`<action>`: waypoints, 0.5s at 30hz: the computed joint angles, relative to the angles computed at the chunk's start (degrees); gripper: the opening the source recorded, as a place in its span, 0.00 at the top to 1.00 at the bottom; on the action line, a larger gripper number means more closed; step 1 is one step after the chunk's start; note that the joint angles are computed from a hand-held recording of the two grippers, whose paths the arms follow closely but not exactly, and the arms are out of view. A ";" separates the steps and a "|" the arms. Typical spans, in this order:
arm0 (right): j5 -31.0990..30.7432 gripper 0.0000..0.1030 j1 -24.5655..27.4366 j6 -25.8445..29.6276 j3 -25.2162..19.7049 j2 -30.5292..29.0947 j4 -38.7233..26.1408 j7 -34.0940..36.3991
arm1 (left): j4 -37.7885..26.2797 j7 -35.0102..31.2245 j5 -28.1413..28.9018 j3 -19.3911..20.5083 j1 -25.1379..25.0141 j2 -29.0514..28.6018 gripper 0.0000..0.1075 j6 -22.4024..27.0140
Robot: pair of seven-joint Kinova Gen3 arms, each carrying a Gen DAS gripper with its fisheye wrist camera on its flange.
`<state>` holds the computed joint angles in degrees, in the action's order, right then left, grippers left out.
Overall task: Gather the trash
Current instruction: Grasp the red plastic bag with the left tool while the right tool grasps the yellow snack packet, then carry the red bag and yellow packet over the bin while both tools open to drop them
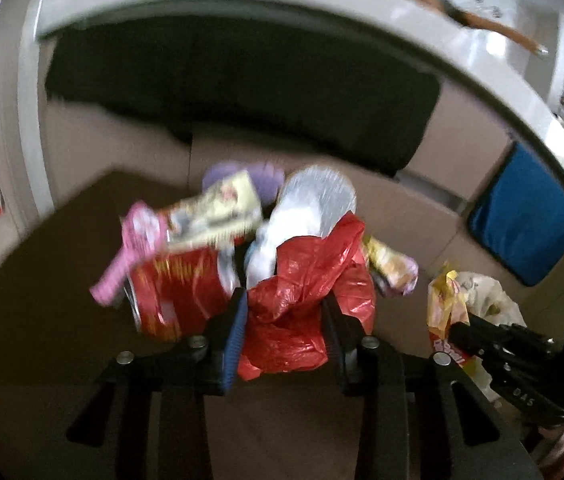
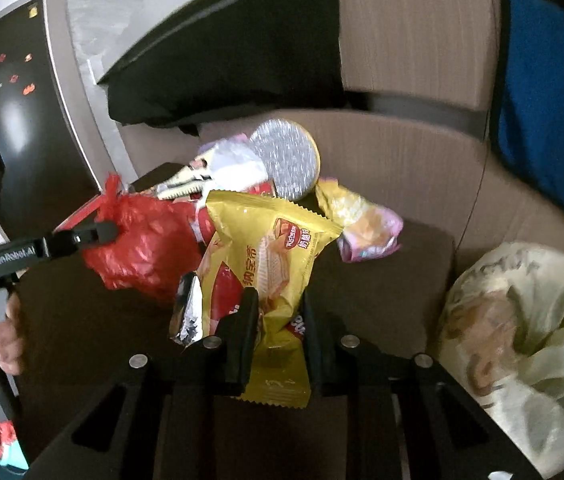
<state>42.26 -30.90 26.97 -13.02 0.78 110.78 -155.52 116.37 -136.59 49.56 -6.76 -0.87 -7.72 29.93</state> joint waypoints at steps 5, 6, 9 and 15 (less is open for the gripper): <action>5.00 0.80 0.87 1.81 -1.91 -4.24 0.29 -4.16 | 0.11 4.13 -3.08 1.40 2.03 -6.05 0.66 -3.41; 6.39 0.80 1.57 2.30 -2.61 -5.54 0.40 -5.33 | 0.07 5.58 -4.15 2.12 2.47 -7.16 0.66 -4.55; 9.27 0.80 4.52 3.25 -4.75 -9.39 0.70 -7.30 | -0.59 9.35 -6.92 5.49 4.32 -10.93 0.66 -8.52; 9.80 0.80 10.55 5.90 -7.12 -18.34 2.39 -7.01 | -3.35 19.16 -13.70 16.41 4.23 -13.13 0.66 -14.00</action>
<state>52.06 -20.35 32.86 -20.13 -17.56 113.17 -162.53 113.03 -117.43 35.86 9.64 3.37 -20.85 15.92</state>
